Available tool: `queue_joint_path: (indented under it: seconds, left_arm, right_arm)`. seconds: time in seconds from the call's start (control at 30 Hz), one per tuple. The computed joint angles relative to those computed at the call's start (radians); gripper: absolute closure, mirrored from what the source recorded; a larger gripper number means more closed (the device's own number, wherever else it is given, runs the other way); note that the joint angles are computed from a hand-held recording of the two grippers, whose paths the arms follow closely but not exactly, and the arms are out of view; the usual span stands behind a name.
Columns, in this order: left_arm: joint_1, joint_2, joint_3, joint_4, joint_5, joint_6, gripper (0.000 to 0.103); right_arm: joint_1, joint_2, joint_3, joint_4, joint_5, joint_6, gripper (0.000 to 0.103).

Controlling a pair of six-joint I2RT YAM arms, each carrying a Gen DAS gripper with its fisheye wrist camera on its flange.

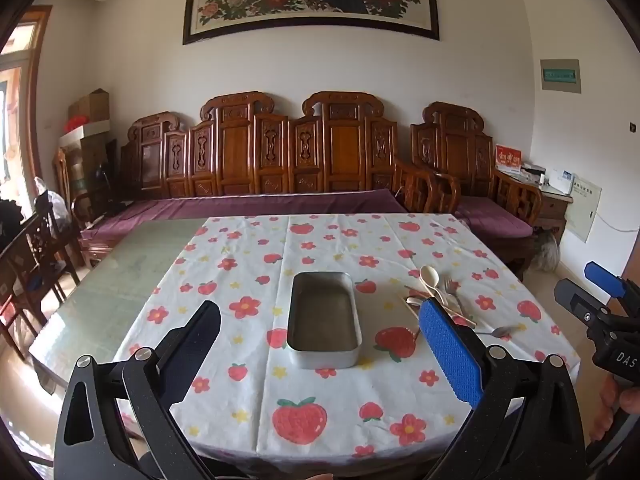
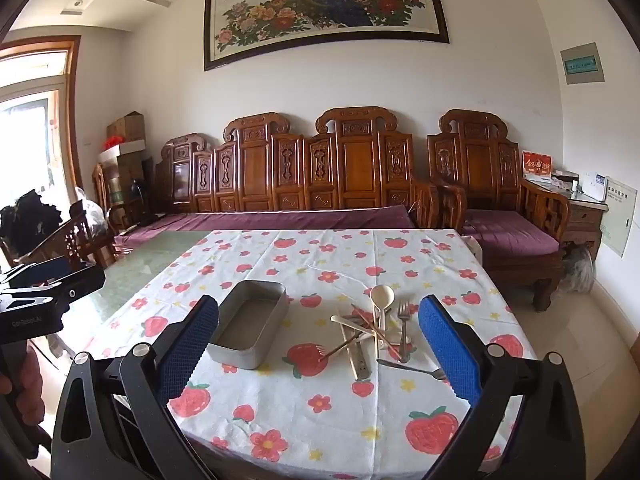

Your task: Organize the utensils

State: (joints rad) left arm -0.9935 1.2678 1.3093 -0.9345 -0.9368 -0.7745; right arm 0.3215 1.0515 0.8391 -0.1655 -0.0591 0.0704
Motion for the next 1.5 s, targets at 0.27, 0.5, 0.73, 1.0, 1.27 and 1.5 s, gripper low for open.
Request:
queue_joint_path:
  seconds: [0.27, 0.5, 0.73, 1.0, 1.27, 1.5]
  left_arm:
    - [0.007, -0.002, -0.002, 0.007, 0.002, 0.009, 0.007]
    - [0.000, -0.003, -0.006, 0.011, -0.005, 0.006, 0.007]
    - [-0.003, -0.010, 0.012, -0.010, -0.010, 0.009, 0.007]
    - [-0.007, -0.003, 0.037, -0.024, -0.015, 0.012, 0.007]
    - [-0.027, 0.026, 0.084, -0.053, -0.035, 0.003, 0.007]
    - [-0.031, 0.028, 0.086, -0.055, -0.040, 0.002, 0.007]
  right_arm:
    - [0.003, -0.006, -0.006, 0.010, 0.005, -0.003, 0.003]
    - [-0.003, -0.011, -0.001, 0.000, -0.005, 0.002, 0.003]
    - [0.012, -0.013, 0.008, -0.010, 0.006, 0.006, 0.003]
    - [0.019, -0.018, 0.007, -0.011, 0.013, 0.010, 0.003]
    - [0.021, -0.020, 0.008, -0.013, 0.014, 0.012, 0.003]
    - [0.016, -0.021, 0.006, -0.011, 0.009, 0.011, 0.003]
